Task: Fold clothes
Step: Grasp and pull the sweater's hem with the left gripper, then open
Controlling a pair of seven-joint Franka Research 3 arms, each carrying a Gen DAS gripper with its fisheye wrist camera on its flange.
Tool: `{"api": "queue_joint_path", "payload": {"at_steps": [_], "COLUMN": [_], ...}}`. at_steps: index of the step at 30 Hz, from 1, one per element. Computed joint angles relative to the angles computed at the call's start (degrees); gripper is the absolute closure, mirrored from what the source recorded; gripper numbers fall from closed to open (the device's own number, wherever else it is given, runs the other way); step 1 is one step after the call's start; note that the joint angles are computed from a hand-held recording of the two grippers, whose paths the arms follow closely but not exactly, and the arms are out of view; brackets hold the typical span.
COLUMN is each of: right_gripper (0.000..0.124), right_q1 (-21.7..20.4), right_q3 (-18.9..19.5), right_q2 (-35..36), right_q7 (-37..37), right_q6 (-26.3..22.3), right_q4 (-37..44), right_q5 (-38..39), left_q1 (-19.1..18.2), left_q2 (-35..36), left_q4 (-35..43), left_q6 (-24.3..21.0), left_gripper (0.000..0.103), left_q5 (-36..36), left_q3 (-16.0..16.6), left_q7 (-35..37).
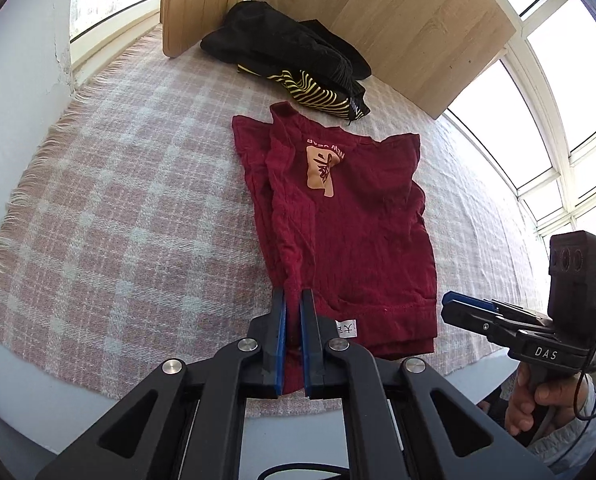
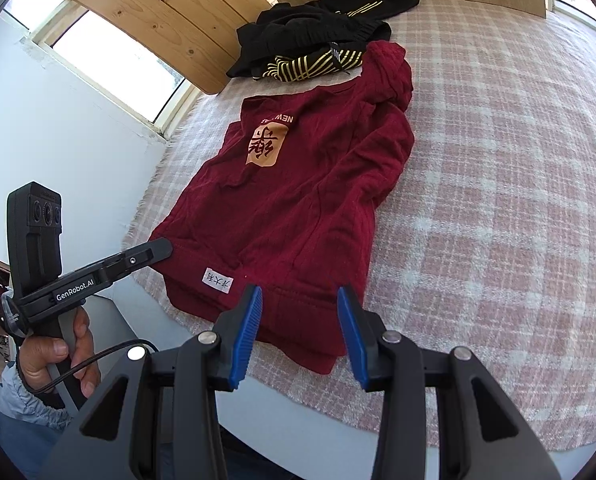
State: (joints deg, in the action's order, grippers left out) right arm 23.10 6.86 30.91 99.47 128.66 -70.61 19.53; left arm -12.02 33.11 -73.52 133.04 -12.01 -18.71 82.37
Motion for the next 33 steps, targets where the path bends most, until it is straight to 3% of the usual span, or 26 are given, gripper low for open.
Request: {"api": "queue_joint_path", "payload": {"at_steps": [6, 12, 15, 19, 28, 31, 33], "right_gripper": [0.085, 0.085, 0.085, 0.085, 0.085, 0.085, 0.085], "right_q1": [-0.6, -1.0, -1.2, -1.5, -1.7, -1.7, -1.6], "right_q3": [0.2, 0.1, 0.1, 0.1, 0.2, 0.5, 0.9], "right_q2": [-2.0, -3.8, -4.4, -4.7, -4.0, -3.3, -2.6], "right_q7": [-0.6, -0.5, -0.5, -0.8, -1.8, -2.5, -3.7], "right_q6": [1.3, 2.7, 3.1, 3.3, 2.0, 1.3, 2.1], "right_q4": [-3.4, -6.4, -7.5, -8.0, -6.3, -5.1, -4.2], "right_q5": [1.1, 1.9, 2.1, 2.4, 2.3, 2.7, 3.1], "left_q1": [-3.4, -4.3, -3.0, 0.2, 0.6, 0.9, -0.1], "left_q2": [0.9, 3.3, 2.4, -0.8, -3.0, -3.0, -3.4], "left_q4": [3.2, 8.6, 8.0, 3.4, -5.7, -6.3, -5.5], "left_q6": [-1.5, -6.4, -6.6, -4.3, -2.7, -2.7, -4.3], "left_gripper": [0.098, 0.097, 0.097, 0.097, 0.096, 0.090, 0.076], "left_q5": [7.9, 11.0, 8.1, -0.8, -2.4, -2.4, 0.2], "left_q3": [3.1, 3.6, 2.2, -0.9, 0.9, 0.7, 1.8], "left_q7": [-2.4, -2.7, -3.0, -3.9, -8.7, -9.2, -10.7]}}
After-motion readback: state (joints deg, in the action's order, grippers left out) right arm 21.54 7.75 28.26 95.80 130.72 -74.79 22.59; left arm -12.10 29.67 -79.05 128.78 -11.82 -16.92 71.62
